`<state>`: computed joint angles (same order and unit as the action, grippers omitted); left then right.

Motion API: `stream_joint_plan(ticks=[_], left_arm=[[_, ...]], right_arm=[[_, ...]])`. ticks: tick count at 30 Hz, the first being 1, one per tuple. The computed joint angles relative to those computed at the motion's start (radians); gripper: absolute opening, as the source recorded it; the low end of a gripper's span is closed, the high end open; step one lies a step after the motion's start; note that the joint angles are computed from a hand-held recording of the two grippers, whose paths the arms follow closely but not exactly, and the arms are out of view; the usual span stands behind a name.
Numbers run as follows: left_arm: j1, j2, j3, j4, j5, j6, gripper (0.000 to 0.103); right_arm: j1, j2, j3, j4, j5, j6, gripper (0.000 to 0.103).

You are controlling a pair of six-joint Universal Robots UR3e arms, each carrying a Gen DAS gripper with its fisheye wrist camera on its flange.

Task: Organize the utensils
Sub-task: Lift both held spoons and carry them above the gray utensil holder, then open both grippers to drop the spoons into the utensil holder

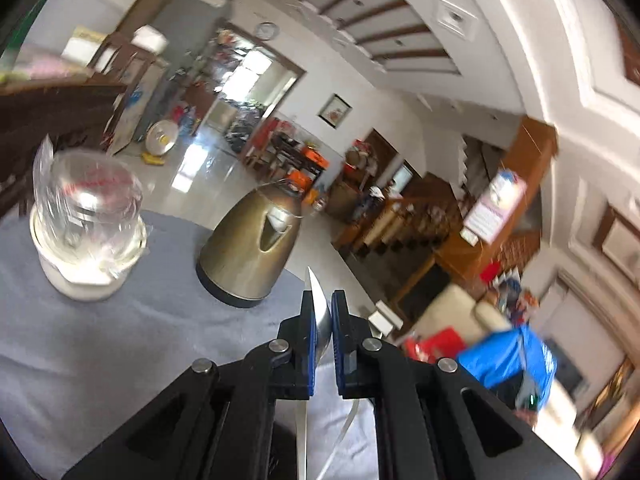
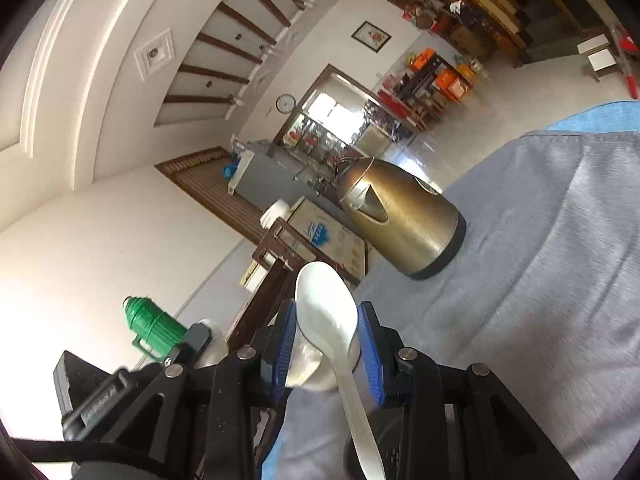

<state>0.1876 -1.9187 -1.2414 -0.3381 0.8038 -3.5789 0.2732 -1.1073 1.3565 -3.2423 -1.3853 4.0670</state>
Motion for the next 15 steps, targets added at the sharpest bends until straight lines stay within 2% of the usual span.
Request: stream_joint_plan(ticks=[3, 6, 12, 15], left_arm=[[-0.045, -0.075, 0.012, 0.09, 0.099, -0.06, 0.007], [-0.054, -0.109, -0.019, 0.167, 0.125, -0.102, 0.007], [-0.068, -0.104, -0.103, 0.251, 0.182, -0.088, 0.007], [-0.062, -0.059, -0.196, 0.288, 0.182, -0.069, 0.007]], right_arm=[[0.021, 0.087, -0.077, -0.002, -0.047, 0.004, 0.033], [0.025, 0.138, -0.133, 0.026, -0.066, -0.005, 0.033], [0.055, 0.151, -0.132, 0.042, -0.116, -0.081, 0.033], [0.049, 0.133, -0.096, 0.043, -0.09, -0.094, 0.034]])
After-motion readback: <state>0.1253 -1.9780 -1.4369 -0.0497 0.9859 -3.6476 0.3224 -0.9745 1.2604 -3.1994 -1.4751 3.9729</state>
